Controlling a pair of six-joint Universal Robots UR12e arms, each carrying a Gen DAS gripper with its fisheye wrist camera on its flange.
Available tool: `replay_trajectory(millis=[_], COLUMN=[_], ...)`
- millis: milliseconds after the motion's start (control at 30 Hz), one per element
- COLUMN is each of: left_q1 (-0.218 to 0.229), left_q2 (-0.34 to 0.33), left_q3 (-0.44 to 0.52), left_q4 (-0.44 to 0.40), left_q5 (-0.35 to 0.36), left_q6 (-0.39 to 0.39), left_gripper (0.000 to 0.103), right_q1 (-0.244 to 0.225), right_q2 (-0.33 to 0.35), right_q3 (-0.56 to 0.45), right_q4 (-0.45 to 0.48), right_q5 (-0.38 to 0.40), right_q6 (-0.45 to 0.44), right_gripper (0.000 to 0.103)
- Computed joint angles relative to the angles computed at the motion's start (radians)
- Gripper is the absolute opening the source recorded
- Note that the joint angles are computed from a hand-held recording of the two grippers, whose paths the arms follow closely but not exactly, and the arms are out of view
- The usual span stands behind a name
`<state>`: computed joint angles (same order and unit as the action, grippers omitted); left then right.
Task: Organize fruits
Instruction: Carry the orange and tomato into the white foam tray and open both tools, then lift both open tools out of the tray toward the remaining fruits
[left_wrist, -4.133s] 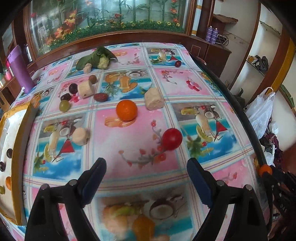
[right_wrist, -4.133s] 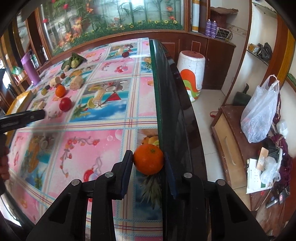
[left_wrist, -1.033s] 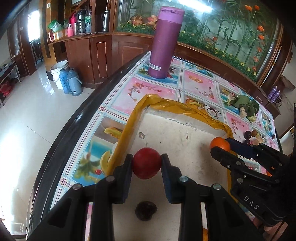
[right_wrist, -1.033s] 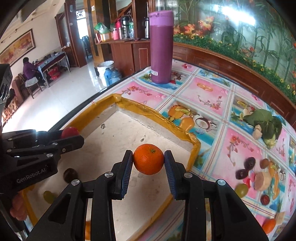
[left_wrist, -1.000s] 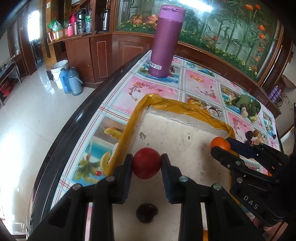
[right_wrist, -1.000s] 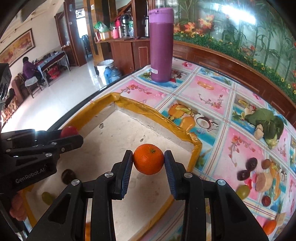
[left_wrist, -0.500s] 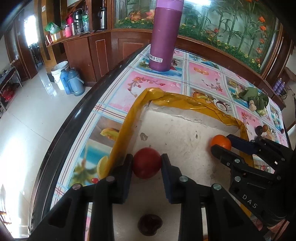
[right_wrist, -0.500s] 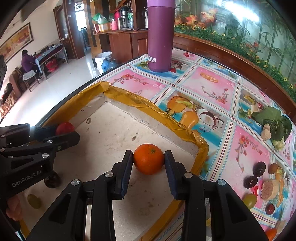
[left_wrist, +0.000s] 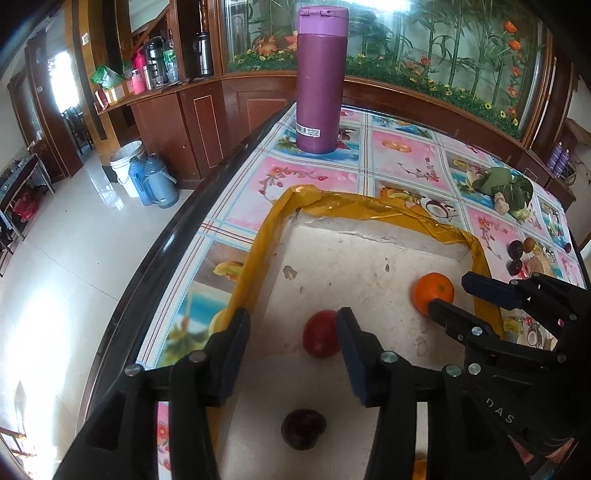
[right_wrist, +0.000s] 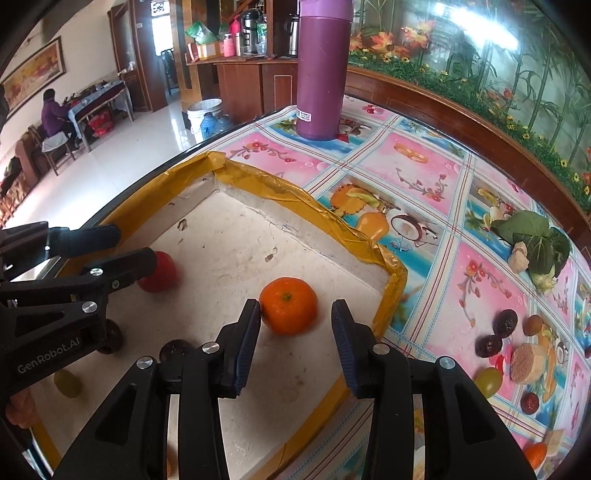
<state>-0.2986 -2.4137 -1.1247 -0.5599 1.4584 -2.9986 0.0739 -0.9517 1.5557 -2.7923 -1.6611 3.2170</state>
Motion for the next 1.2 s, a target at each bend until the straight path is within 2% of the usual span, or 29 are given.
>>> replay_trajectory(millis=[167, 267, 433, 567, 633, 733, 1033, 1200], left_q1=[0.004, 0.002, 0.007, 0.011, 0.013, 0.017, 0.003, -0.012], left_q2=[0.026, 0.043, 0.073, 0.106, 0.123, 0.149, 0.198, 0.217], left_q3=[-0.041, -0.074, -0.122, -0.182, -0.215, -0.262, -0.351, -0.380], left_q4=[0.035, 0.084, 0.122, 0.168, 0.201, 0.238, 0.282, 0.291], left_q5=[0.005, 0.034, 0.037, 0.055, 0.070, 0.080, 0.094, 0.074], left_q6=[-0.004, -0.006, -0.023, -0.055, -0.082, -0.123, -0.168, -0.176], left_gripper=[0.053, 0.063, 0.065, 0.069, 0.077, 0.082, 0.086, 0.086], right_q1=[0.004, 0.005, 0.006, 0.005, 0.004, 0.000, -0.010, -0.022], right_q2=[-0.025, -0.041, -0.073, -0.106, -0.122, -0.151, -0.237, -0.286], right_q3=[0.032, 0.053, 0.098, 0.147, 0.170, 0.214, 0.343, 0.414], right_q4=[-0.028, -0.042, -0.066, -0.091, -0.105, -0.134, -0.197, -0.227], right_q5=[-0.010, -0.010, -0.009, -0.004, -0.006, -0.002, -0.017, -0.022], right_q6=[0.003, 0.009, 0.022, 0.034, 0.044, 0.064, 0.106, 0.121], right_gripper=[0.039, 0.039, 0.039, 0.039, 0.039, 0.042, 0.047, 0.050])
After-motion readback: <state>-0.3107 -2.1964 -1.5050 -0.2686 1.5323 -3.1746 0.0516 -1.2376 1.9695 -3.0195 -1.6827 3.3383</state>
